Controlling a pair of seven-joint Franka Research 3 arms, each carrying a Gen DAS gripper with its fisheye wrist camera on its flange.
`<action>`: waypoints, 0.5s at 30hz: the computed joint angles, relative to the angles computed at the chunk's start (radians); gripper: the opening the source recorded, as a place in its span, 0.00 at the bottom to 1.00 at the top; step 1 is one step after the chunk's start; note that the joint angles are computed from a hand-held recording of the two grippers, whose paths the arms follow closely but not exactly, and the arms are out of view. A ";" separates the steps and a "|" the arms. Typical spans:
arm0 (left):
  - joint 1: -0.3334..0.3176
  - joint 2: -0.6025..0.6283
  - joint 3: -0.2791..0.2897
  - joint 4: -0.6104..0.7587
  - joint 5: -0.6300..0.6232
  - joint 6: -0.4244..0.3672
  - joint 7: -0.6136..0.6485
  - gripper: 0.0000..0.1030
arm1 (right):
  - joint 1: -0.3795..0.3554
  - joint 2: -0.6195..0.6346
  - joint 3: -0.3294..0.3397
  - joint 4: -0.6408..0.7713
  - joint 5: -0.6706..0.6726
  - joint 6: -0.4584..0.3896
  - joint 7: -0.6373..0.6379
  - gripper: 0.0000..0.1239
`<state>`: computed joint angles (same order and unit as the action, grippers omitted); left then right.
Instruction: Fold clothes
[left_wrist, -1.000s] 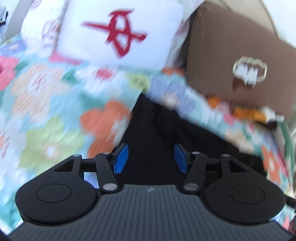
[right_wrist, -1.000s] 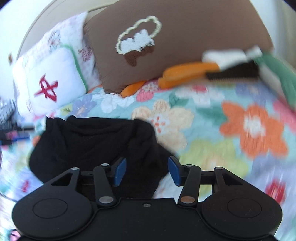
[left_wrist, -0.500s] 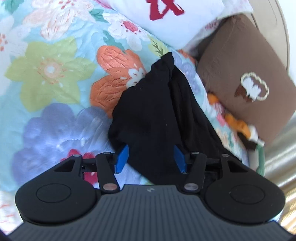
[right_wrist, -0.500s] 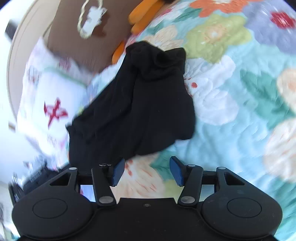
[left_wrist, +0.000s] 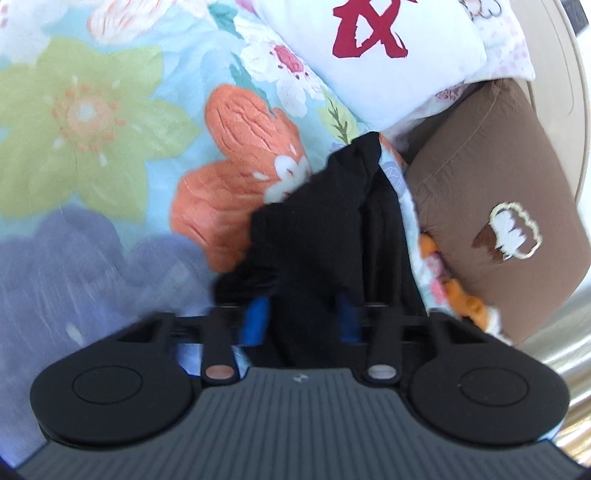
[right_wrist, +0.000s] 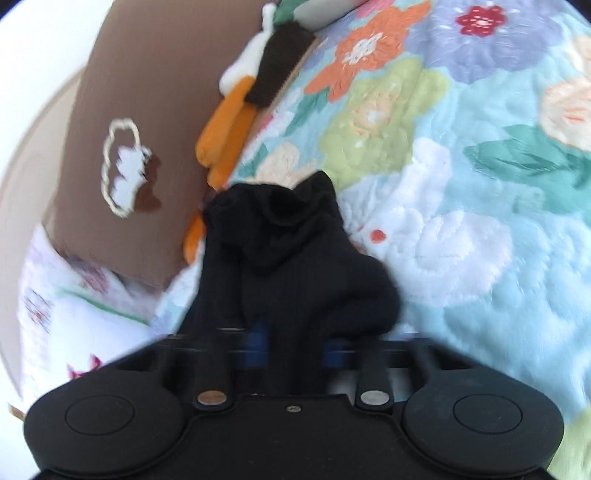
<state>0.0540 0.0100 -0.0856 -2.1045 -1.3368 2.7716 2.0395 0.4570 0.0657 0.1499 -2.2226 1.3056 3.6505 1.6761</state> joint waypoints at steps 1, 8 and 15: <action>0.000 0.002 0.000 0.003 0.008 0.002 0.019 0.15 | -0.006 -0.008 -0.003 -0.028 -0.066 0.000 0.044 0.09; -0.037 -0.079 -0.002 -0.045 0.101 0.116 0.010 0.04 | -0.035 -0.156 -0.018 -0.162 -0.216 -0.010 -0.050 0.06; -0.089 -0.197 0.046 -0.152 0.242 0.113 -0.065 0.03 | -0.081 -0.303 0.047 -0.290 -0.237 -0.041 -0.034 0.06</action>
